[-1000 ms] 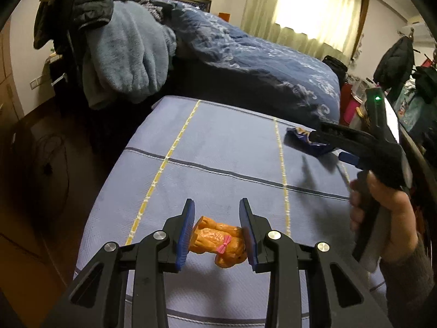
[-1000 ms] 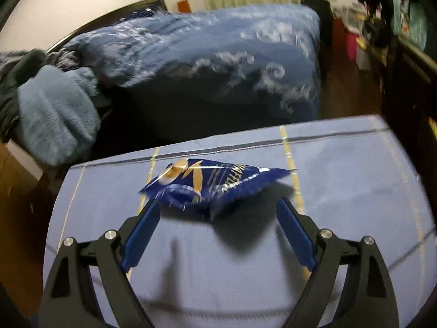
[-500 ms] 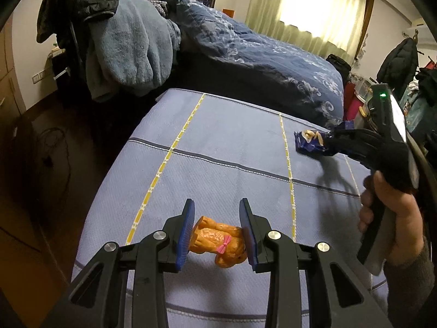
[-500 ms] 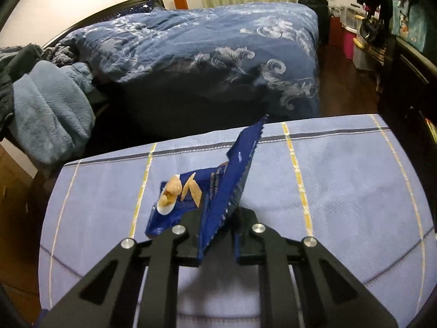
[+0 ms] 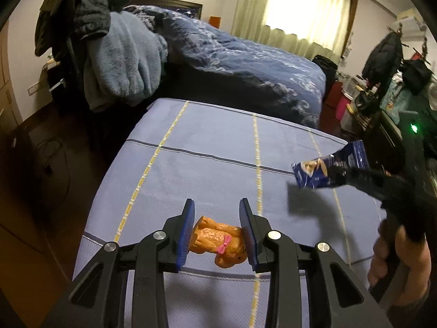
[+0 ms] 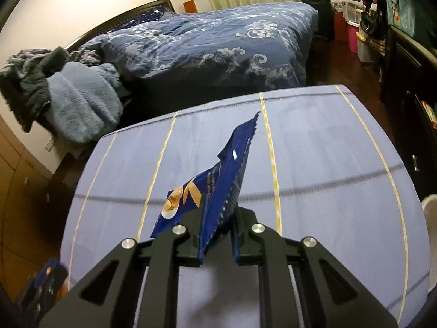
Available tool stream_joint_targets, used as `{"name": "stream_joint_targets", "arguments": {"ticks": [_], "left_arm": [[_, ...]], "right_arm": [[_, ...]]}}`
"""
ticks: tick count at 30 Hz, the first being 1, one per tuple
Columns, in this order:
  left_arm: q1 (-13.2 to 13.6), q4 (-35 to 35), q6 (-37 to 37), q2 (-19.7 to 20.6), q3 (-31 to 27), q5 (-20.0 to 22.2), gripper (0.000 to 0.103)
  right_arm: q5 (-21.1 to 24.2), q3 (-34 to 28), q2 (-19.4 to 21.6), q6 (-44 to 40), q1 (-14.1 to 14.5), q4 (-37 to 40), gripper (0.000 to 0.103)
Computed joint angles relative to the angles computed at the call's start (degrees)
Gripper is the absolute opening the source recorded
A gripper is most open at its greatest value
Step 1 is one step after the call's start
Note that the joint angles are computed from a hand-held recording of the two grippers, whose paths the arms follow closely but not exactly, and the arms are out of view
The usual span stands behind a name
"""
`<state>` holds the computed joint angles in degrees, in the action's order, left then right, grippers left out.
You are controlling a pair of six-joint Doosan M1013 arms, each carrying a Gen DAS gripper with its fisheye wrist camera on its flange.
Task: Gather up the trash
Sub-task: 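Carry the toy and snack bag over the white bin and open both tools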
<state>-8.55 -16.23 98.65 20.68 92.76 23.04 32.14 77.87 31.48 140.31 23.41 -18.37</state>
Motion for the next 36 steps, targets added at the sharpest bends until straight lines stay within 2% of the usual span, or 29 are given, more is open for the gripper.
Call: {"name": "stream_joint_targets", "arguments": {"ticks": [2,6,10,16,24,36], "left_arm": [[-0.5,-1.2,1.9,-0.5,0.4,0.2,0.034],[-1.8,-2.3,4.2,-1.3,1.0,0.5,0.034],[-3.3,-3.3,5.5,-1.9,1.9,0.8,0.034],[-6.3,-1.7,6.0,-2.4,2.4,1.8,0.034],[-9.7,-2.1,10.0,-2.2,1.4,2.8,0.034],[-15.5,-6.7,20.0,-0.1,-1.5,4.8,0.034]], "right_arm": [[-1.6,2.6,-1.7,0.3,0.4,-0.4,0.015],[-3.5,7.6,-5.2,4.3,1.9,-6.9,0.015],[-5.3,12.5,-8.7,5.6,2.6,-10.2,0.015],[-6.5,19.1,-12.9,15.4,3.1,-20.6,0.016],[-5.1,27.7,-18.3,34.1,2.5,-34.3,0.016],[-2.8,36.4,-23.8,50.2,-0.4,-42.4,0.017]]}}
